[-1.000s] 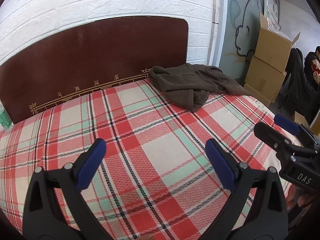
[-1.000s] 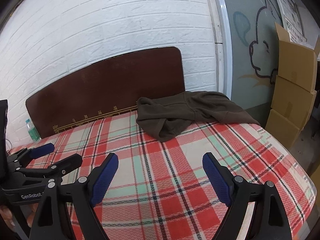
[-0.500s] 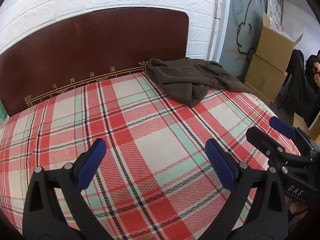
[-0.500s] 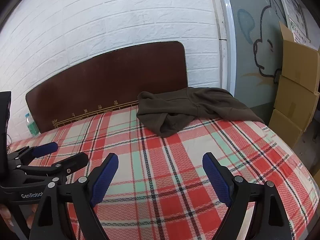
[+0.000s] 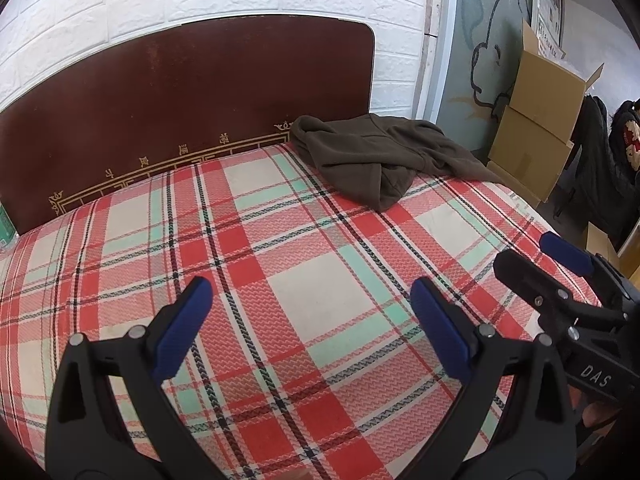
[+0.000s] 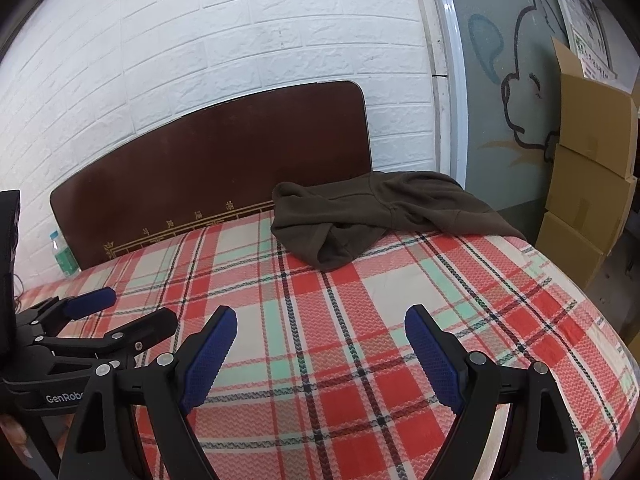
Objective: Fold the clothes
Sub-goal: 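Move both grippers toward the brown hoodie on the bed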
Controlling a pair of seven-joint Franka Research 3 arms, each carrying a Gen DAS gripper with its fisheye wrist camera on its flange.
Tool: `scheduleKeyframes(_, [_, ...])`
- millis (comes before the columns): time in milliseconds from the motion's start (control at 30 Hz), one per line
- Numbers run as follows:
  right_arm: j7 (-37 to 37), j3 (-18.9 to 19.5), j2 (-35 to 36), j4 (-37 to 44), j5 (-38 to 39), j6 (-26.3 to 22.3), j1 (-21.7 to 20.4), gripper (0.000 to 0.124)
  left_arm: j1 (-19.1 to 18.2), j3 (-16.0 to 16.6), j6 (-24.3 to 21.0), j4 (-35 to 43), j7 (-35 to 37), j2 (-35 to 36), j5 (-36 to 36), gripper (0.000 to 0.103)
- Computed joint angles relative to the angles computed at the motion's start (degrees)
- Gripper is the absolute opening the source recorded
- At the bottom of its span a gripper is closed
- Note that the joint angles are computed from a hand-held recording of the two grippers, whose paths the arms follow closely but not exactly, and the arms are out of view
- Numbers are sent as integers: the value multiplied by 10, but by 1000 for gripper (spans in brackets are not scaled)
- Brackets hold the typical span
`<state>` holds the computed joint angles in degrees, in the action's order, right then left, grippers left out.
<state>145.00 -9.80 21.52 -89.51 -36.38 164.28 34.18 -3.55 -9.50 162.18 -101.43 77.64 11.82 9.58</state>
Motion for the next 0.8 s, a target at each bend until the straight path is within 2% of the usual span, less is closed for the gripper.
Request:
scheduleKeyframes(467, [6,3,-7,5,-27,-9,5,88,2,1,12,-9,-4,-12,0,100])
scheduleKeyframes(800, [-8,9,-4,3,-13,6,-6,88,-11,14,5,-4,-45,-10,47,100])
